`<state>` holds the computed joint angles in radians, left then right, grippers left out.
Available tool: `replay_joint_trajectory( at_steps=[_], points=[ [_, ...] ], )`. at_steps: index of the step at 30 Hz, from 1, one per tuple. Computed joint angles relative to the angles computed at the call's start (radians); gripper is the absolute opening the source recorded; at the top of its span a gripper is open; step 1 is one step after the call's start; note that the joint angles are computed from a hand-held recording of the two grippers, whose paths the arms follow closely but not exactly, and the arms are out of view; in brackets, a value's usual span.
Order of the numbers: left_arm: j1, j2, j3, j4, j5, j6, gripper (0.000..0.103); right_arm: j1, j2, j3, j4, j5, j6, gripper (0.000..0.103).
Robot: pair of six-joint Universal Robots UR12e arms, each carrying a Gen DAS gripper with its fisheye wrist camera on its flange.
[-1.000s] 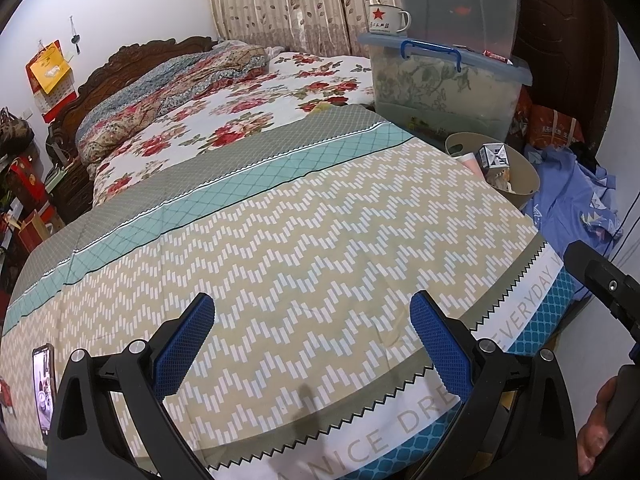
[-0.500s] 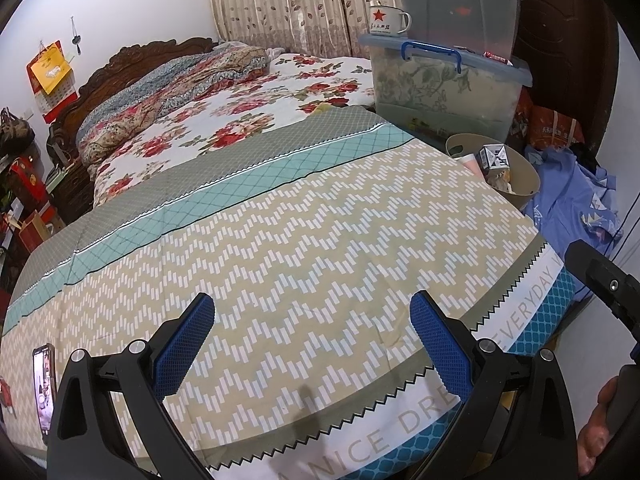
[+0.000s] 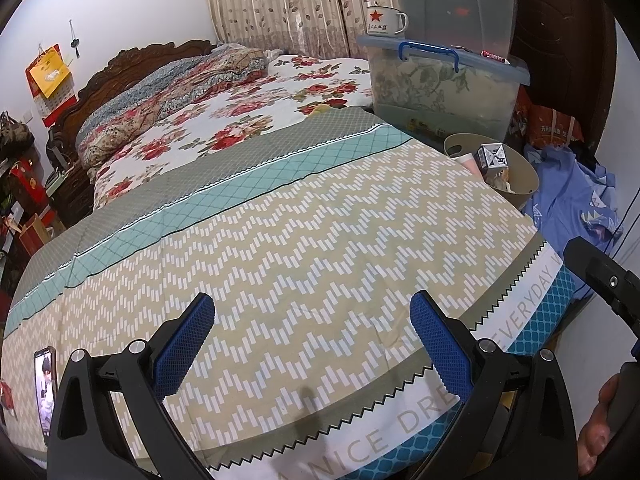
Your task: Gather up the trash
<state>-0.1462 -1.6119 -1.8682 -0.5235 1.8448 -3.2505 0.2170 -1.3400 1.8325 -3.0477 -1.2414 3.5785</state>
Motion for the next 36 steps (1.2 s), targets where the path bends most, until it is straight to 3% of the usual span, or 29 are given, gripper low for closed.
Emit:
replay_joint_trajectory(
  at_steps=[36],
  points=[
    [-0.002,-0.001,0.000,0.021,0.009,0.015,0.094,-0.002,-0.002,0.000,0.006,0.002,-0.002,0.092]
  ],
)
